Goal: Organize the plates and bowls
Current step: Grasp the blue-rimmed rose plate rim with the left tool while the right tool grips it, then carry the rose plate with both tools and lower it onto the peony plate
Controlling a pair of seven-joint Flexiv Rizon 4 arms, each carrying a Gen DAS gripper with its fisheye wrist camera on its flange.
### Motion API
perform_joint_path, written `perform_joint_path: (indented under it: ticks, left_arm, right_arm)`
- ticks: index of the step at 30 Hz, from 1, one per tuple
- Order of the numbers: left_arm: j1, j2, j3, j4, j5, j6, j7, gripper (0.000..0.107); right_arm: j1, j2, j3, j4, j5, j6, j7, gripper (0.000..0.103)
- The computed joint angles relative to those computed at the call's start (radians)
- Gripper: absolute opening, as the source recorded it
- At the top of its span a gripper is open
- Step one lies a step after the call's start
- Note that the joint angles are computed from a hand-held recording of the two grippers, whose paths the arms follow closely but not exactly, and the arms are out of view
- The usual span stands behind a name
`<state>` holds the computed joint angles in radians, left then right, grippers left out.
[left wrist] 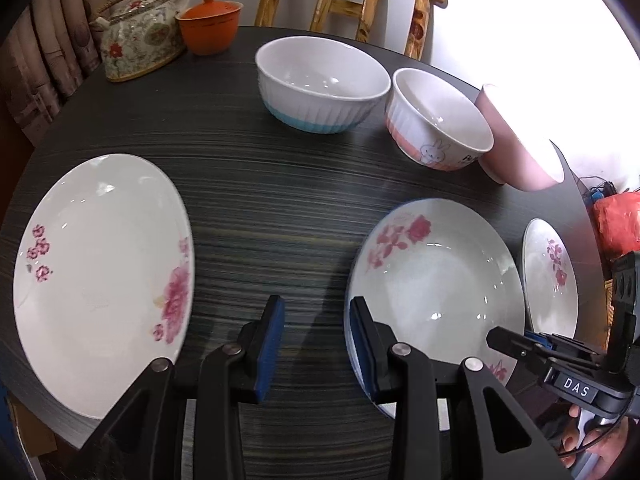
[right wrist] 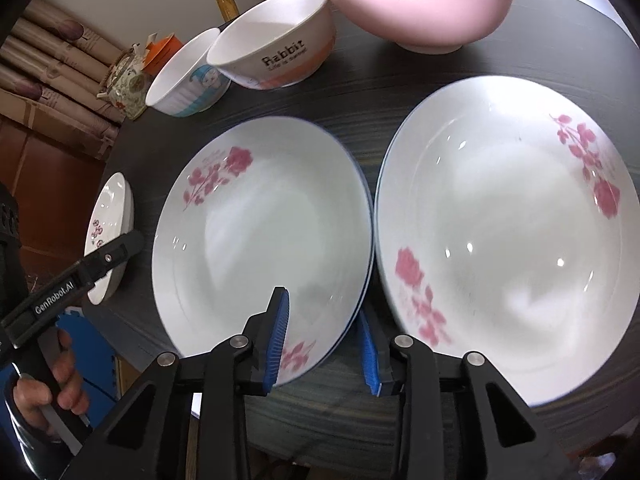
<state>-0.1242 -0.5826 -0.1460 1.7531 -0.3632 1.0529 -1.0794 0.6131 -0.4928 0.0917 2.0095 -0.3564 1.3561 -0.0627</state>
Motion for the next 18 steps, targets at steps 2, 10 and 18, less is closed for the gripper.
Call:
perform_joint_path:
  ticks: [2, 10, 18]
  left_arm:
    - [-0.011, -0.014, 0.007, -0.015, 0.013, -0.008, -0.012, 0.034]
    - [-0.018, -0.049, 0.004, -0.045, 0.023, -0.03, -0.028, 0.034]
    - [-0.025, -0.066, 0.005, -0.069, 0.043, -0.027, -0.021, 0.023]
  right_arm:
    - [-0.006, -0.006, -0.001, 0.001, 0.004, 0.015, -0.005, 0.023]
    - [-0.021, -0.023, -0.001, -0.022, 0.01, 0.01, -0.05, 0.013]
    - [-0.036, -0.044, 0.01, -0.065, 0.021, -0.019, -0.108, 0.013]
